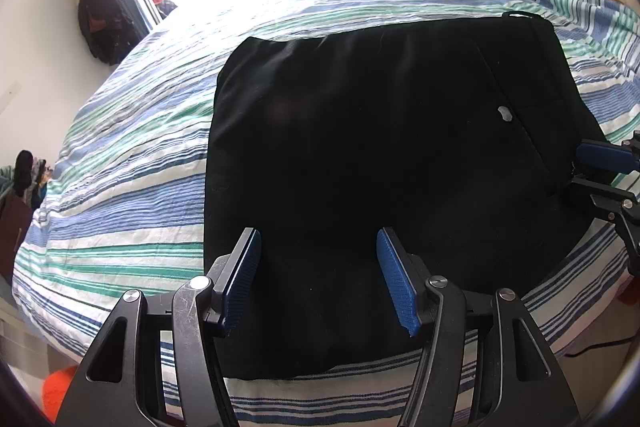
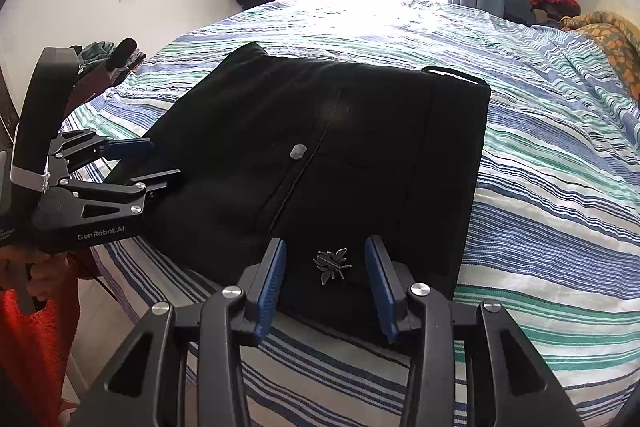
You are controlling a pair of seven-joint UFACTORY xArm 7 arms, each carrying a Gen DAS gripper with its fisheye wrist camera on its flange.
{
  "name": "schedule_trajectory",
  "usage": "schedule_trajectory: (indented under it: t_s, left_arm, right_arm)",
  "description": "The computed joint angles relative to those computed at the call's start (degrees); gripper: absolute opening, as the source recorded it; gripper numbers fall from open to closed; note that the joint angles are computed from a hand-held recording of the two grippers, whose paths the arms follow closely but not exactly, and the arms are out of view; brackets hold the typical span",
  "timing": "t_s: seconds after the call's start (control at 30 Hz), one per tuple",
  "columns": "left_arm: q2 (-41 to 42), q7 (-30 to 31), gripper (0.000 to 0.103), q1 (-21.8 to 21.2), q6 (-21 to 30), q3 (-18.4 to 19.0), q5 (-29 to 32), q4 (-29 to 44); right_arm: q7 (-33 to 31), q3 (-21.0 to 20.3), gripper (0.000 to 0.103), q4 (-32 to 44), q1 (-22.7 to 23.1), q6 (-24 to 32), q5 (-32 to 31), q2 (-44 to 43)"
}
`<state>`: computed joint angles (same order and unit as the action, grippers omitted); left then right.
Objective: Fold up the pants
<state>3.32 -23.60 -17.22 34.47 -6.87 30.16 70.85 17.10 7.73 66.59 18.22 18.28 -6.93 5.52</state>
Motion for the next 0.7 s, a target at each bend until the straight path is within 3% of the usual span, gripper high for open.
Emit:
schedule_trajectory:
  t_s: [0.7]
  left_arm:
    - [-0.4, -2.0, 0.062, -0.1, -0.8, -0.1, 2.2, -0.8]
  right_arm:
    - [0.5, -0.1, 0.043, 0.0, 0.1, -0.2, -0.6, 0.1]
